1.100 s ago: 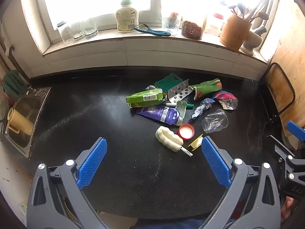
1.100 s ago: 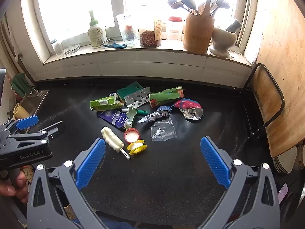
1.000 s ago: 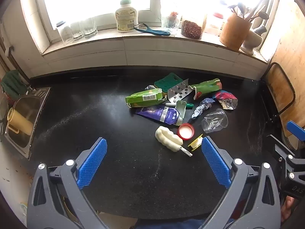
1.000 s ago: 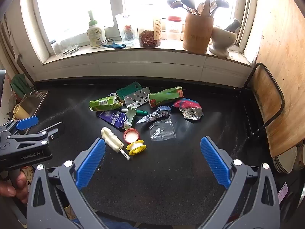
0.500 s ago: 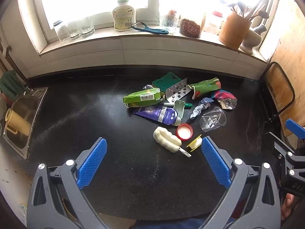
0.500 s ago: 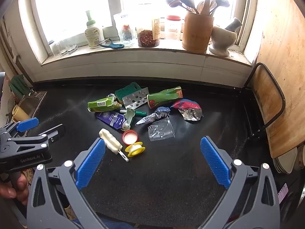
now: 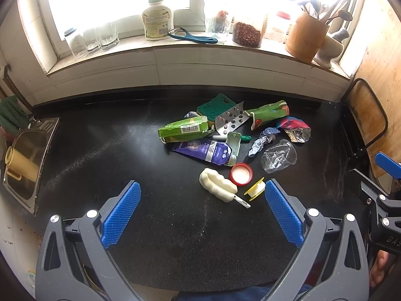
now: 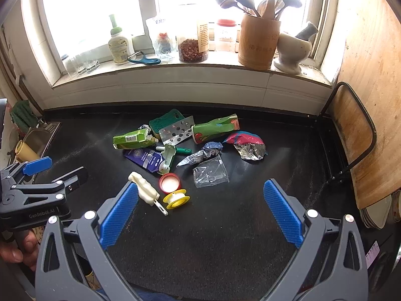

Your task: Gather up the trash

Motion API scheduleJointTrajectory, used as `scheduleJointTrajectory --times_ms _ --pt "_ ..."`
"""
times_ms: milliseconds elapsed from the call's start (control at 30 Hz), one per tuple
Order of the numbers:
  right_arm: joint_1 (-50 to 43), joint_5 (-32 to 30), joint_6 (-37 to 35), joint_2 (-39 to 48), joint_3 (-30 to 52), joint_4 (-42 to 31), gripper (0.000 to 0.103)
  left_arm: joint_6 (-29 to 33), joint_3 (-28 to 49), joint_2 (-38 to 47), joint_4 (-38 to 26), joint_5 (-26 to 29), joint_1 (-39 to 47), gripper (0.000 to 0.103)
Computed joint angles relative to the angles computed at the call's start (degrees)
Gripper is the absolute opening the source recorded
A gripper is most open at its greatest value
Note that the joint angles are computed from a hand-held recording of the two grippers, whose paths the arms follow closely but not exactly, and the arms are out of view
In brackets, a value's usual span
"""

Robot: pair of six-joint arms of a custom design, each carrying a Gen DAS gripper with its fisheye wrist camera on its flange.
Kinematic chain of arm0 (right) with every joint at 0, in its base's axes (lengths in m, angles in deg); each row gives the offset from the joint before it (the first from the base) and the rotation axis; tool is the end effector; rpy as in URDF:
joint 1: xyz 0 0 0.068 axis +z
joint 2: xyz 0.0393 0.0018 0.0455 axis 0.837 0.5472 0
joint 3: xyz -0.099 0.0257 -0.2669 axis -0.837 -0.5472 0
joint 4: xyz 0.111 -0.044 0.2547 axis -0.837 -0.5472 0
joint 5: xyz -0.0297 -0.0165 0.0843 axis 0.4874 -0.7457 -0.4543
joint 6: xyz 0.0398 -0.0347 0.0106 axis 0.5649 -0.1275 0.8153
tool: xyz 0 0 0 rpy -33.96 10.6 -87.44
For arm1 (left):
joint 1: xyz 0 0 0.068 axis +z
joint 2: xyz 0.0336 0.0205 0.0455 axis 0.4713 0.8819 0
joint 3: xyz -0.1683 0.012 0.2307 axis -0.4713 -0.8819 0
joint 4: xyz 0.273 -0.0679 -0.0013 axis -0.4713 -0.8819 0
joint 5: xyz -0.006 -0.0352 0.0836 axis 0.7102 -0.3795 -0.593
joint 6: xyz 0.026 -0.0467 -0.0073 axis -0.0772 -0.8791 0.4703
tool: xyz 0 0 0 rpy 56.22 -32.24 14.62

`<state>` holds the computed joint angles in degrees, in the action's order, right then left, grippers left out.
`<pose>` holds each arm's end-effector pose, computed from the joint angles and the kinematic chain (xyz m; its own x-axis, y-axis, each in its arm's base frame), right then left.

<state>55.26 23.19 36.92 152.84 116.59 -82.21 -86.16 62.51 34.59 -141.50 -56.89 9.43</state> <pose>0.2568 -0.0066 0.4430 -0.8204 0.0880 -0.5649 0.0756 0.9961 0.0455 0.3042 -0.1011 0.4226 -0.8493 0.1633 -0.5021 0.1999 0.9796 -0.0196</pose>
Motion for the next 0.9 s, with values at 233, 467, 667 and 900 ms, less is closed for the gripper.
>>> scheduleJointTrajectory --times_ms 233,467,667,900 --pt "-0.5 -0.4 -0.2 0.6 0.3 0.3 0.097 0.3 0.1 0.4 0.0 -0.1 0.3 0.097" --pt "-0.4 -0.4 0.1 1.3 0.6 0.6 0.097 0.7 1.9 2.0 -0.3 -0.5 0.1 0.097" --pt "-0.5 -0.6 0.1 1.9 0.5 1.2 0.097 1.2 3.0 3.6 -0.3 -0.1 0.8 0.097" --pt "-1.5 -1.5 -0.5 2.8 1.0 1.2 0.097 1.3 4.2 5.1 -0.2 -0.3 0.8 0.097"
